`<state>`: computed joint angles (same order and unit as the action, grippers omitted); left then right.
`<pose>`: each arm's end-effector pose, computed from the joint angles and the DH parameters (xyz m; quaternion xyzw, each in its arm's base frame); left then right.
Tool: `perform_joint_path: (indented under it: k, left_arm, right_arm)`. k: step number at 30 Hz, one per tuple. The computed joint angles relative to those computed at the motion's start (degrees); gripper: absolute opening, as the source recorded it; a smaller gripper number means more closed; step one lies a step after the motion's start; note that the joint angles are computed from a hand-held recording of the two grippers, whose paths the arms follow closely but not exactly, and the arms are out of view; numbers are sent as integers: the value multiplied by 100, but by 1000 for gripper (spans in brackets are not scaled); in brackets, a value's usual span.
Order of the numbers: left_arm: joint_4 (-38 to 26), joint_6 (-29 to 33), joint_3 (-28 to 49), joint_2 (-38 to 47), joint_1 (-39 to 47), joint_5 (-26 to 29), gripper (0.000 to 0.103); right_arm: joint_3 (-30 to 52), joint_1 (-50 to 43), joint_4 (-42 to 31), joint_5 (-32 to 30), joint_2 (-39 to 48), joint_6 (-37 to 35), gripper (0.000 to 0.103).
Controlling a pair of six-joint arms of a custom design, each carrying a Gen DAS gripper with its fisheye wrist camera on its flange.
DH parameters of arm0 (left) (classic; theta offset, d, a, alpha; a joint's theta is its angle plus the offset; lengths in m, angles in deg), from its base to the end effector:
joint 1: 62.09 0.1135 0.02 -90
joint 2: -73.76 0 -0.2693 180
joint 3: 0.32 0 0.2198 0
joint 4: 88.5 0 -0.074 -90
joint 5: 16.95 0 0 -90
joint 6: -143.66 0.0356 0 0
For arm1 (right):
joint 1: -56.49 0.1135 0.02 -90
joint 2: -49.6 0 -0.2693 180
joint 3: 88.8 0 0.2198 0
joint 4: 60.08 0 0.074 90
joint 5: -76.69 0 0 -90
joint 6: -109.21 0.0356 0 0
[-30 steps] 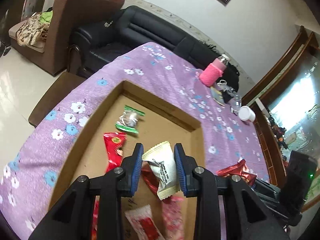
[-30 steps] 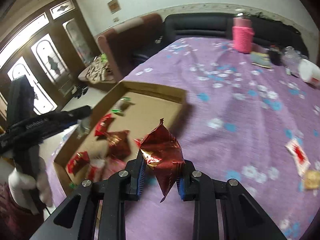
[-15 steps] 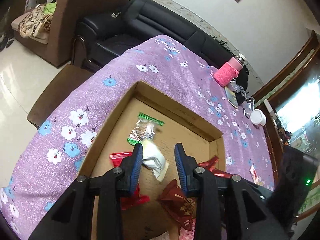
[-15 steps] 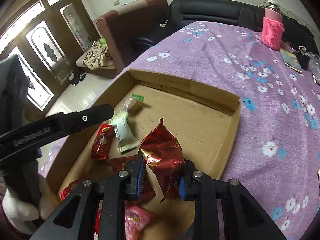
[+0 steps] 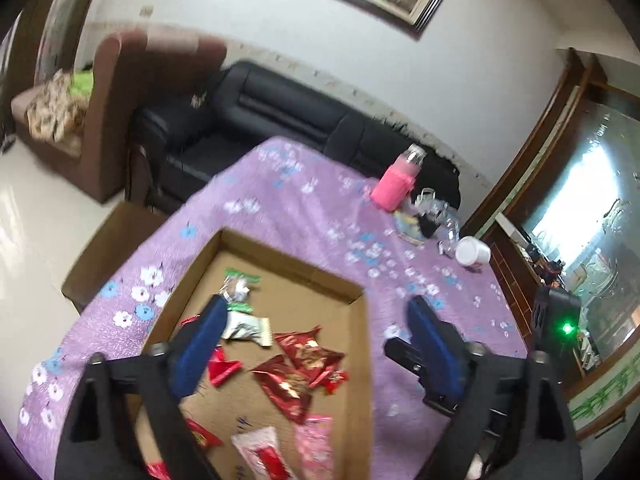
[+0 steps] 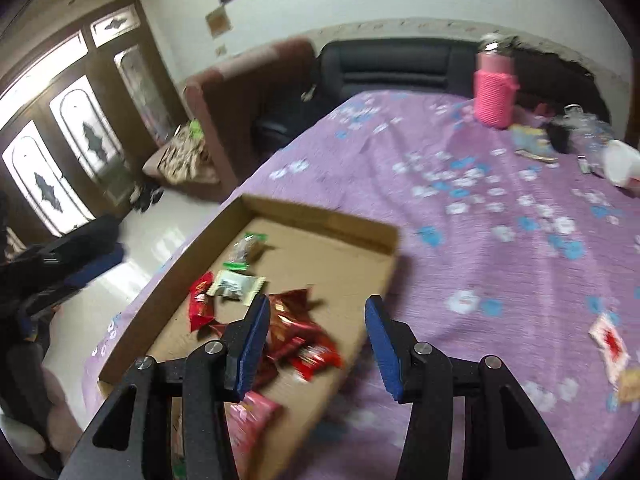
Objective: Organize snacks
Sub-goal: 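Move both grippers back toward the last two packets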
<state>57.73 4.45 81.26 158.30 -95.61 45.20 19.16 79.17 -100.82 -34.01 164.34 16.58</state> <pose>0.2580 -0.1509 0.3071 -0.2253 0.8448 -0.1261 0.4687 0.3858 0.1749 0.2530 -0.2644 0.8804 0.2269 0.3218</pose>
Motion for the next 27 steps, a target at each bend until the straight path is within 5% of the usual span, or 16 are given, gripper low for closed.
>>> perform_joint_path:
  k: [3, 5, 11, 14, 22, 27]
  left_arm:
    - [0, -127, 208, 15, -535, -547, 103]
    - [562, -148, 29, 19, -746, -290, 103]
    - [802, -501, 529, 929, -1292, 182, 103]
    - [901, -642, 882, 1518, -1435, 638, 103]
    - [-622, -450, 2717, 2930, -2032, 72, 103]
    - [-995, -615, 3018, 3303, -2039, 288, 103]
  right_arm:
    - [-669, -523, 346, -165, -532, 53, 53]
    - [-1130, -956, 611, -213, -865, 71, 53]
    - [-1964, -2221, 1308, -246, -1290, -251, 63]
    - [-1738, -2877, 940, -657, -1086, -312, 63]
    - [-1327, -3812, 520, -1079, -593, -563, 63]
    - [-658, -4166, 202, -1236, -61, -552, 63]
